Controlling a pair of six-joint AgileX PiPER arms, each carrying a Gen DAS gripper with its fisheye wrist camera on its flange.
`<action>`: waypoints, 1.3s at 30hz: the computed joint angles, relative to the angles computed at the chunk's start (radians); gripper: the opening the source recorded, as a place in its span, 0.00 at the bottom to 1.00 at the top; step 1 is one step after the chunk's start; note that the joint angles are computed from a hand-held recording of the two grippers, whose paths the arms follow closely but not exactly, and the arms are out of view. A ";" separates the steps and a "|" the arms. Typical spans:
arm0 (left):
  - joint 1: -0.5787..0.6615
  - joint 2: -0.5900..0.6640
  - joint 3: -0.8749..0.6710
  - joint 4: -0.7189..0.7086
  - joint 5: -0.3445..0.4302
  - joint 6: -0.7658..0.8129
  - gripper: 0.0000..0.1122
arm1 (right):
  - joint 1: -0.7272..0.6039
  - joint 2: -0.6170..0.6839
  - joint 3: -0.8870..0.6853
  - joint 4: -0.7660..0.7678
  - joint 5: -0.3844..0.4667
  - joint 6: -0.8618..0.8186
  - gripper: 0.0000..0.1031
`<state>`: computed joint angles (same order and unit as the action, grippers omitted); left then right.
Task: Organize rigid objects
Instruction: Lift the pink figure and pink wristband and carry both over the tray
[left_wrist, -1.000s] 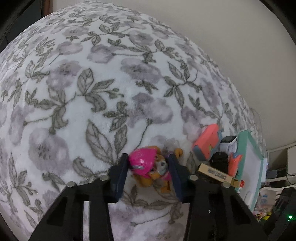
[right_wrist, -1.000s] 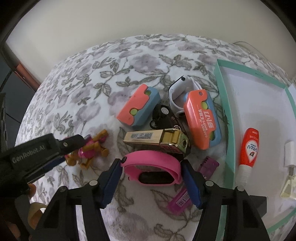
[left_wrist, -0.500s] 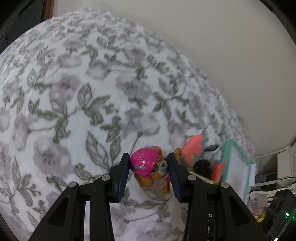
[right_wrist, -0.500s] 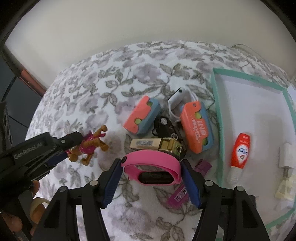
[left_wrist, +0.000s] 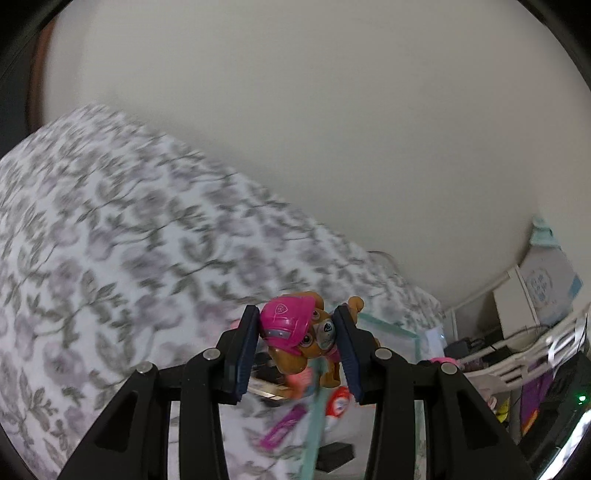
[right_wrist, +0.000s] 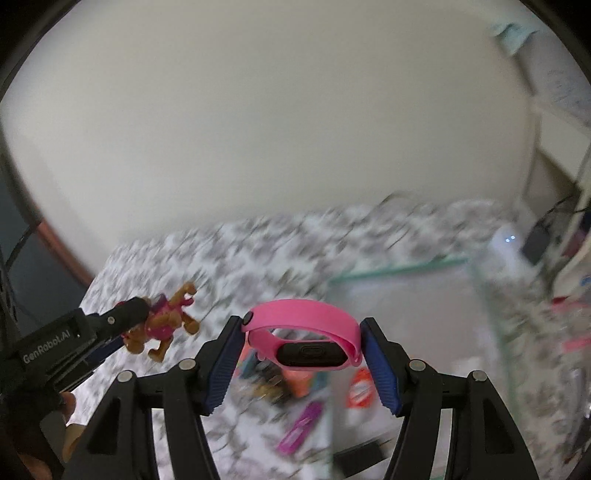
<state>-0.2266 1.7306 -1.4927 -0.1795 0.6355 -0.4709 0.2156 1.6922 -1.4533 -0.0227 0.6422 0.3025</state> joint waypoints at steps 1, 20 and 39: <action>-0.026 0.034 -0.052 0.011 0.015 -0.001 0.38 | -0.016 -0.006 -0.002 -0.014 -0.001 0.005 0.65; -0.250 0.510 -0.552 0.109 0.203 -0.053 0.38 | -0.273 0.180 -0.018 -0.143 -0.028 0.038 0.65; -0.274 0.613 -0.544 0.107 0.187 -0.064 0.38 | -0.294 0.307 -0.023 -0.167 -0.004 0.025 0.65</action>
